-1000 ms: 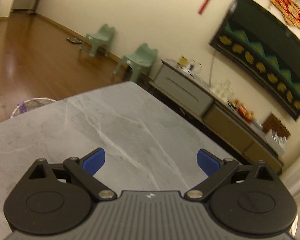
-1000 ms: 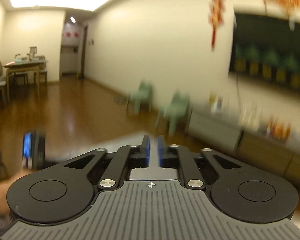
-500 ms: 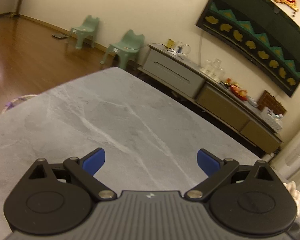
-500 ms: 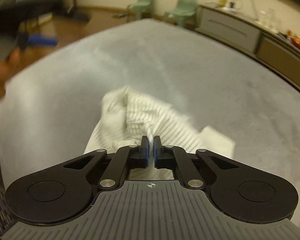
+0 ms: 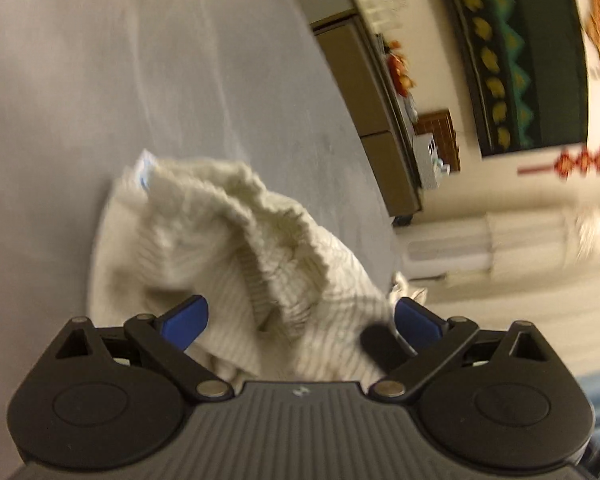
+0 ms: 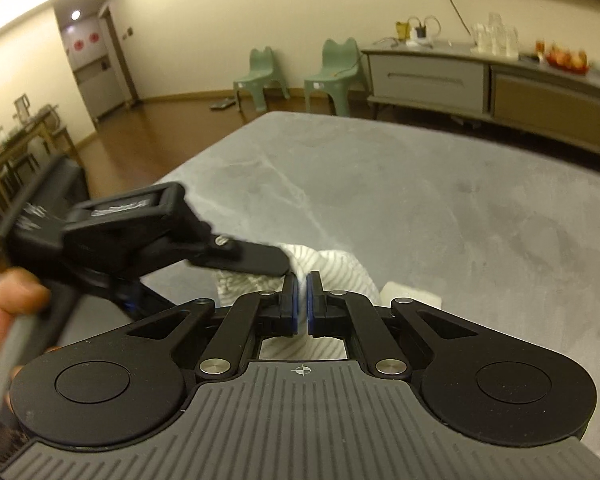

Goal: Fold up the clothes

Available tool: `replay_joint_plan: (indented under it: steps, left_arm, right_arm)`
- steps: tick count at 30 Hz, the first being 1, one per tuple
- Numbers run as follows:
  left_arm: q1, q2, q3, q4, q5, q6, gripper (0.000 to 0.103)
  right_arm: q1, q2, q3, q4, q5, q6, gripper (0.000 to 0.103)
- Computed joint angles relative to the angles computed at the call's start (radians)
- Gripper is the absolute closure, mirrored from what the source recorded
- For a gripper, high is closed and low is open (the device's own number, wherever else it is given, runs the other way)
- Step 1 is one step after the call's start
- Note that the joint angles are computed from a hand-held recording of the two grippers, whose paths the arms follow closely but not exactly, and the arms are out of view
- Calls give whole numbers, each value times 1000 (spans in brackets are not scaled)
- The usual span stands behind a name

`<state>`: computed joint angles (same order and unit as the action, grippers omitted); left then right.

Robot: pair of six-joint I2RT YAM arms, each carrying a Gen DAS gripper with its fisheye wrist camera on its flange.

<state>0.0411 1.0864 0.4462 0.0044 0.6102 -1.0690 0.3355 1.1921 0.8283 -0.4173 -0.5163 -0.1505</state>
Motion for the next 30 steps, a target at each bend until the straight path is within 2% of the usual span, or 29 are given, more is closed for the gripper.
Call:
replay_joint_plan:
  steps: [1, 2, 3, 4, 5, 6, 7, 8, 9, 10, 11, 12, 13, 14, 15, 16, 17, 18, 19, 21, 24, 26, 28, 30]
  left_arm:
    - [4, 47, -12, 81, 19, -29, 12]
    - [2, 93, -14, 148, 34, -47, 33]
    - [7, 143, -15, 218, 52, -44, 68]
    - [7, 173, 4, 226, 52, -3, 81]
    - [7, 163, 26, 207, 34, 49, 85]
    - [7, 152, 49, 189, 16, 101, 87]
    - [31, 117, 38, 251, 61, 105, 87]
    - [57, 88, 26, 330, 111, 96, 89]
    - [94, 34, -2, 441, 174, 51, 89]
    - [149, -38, -42, 552, 238, 2, 89]
    - [210, -94, -78, 695, 301, -72, 89]
    - [288, -154, -100, 676, 364, -87, 88]
    - [376, -210, -118, 652, 437, -100, 88]
    - [471, -280, -123, 573, 512, -92, 88]
    - [569, -304, -88, 326, 593, 57, 88]
    - [667, -280, -3, -62, 658, 351, 88]
    - [722, -206, 98, -466, 614, 693, 89]
    - [765, -97, 158, -703, 555, 954, 89]
    - [787, -37, 168, -786, 490, 1062, 89]
    - [819, 61, 165, -848, 347, 1178, 89]
    - [882, 130, 170, -860, 300, 1236, 89]
    - [876, 94, 169, -841, 327, 1196, 89]
    - [867, 55, 167, -814, 353, 1147, 89]
    - [762, -25, 157, -687, 352, 967, 89]
  right_arm:
    - [-8, 8, -6, 3, -22, 7, 101]
    - [-16, 13, -13, 7, -40, 14, 101]
    - [-25, 8, -20, 10, -37, 15, 101]
    - [-35, 3, -28, 14, -34, 16, 101]
    - [-44, -3, -35, 17, -31, 16, 100]
    - [-53, -8, -42, 21, -28, 17, 88]
    - [-62, -12, -49, 24, -25, 18, 76]
    - [-75, -20, -57, 28, -28, 17, 49]
    - [-100, -41, -66, 31, -55, 10, 33]
    - [-127, -61, -74, 34, -83, 3, 27]
    - [-154, -80, -81, 37, -112, -3, 16]
    - [-176, -96, -86, 37, -136, -12, 13]
    - [-169, -99, -89, 30, -131, -33, 13]
    - [-159, -98, -91, 25, -121, -51, 13]
    - [-138, -80, -93, 25, -95, -55, 13]
    - [-115, -59, -93, 25, -67, -57, 13]
    - [-86, -25, -88, 25, -32, -54, 13]
    - [-57, 10, -81, 24, 1, -51, 14]
    - [-30, 44, -75, 27, 33, -48, 14]
    - [25, 76, -79, 59, 91, -53, 14]
    - [83, 111, -86, 109, 183, -56, 14]
    - [83, 140, -83, 131, 196, -34, 14]
    - [12, 185, -45, 100, 66, 50, 14]
    - [-42, 235, -38, 127, -10, 124, 14]
